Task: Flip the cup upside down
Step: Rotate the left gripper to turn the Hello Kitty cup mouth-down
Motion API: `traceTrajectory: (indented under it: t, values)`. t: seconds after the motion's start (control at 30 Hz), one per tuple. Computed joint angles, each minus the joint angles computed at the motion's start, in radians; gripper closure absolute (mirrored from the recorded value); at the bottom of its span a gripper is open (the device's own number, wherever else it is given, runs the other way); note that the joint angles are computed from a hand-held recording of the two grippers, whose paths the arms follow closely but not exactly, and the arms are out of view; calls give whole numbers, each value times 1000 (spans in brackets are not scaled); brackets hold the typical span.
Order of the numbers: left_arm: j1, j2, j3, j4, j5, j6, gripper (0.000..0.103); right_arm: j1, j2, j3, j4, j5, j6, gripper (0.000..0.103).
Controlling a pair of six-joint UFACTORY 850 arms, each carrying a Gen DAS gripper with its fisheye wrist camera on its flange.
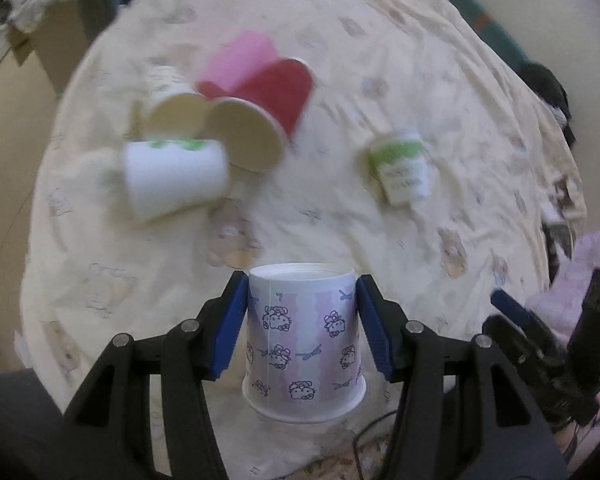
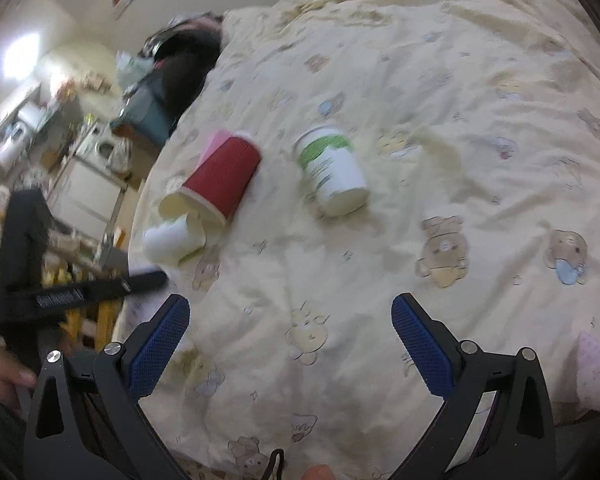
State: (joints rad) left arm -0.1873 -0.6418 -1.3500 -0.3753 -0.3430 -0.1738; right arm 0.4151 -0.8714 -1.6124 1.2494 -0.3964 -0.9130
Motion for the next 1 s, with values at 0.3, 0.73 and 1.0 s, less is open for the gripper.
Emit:
traceTrajectory:
  t: [0.3,0.73,1.0]
  values:
    - [23,-35,28,-430,42,358,52,38,-81,-107,-37,-182,-1,0]
    - [6,2,53,-533,33,481,52,77,-136,-191,-213,-211,105,0]
    - [-9,10,48,-383,50,350,52,78,-155,-214,-412,-152,305,0]
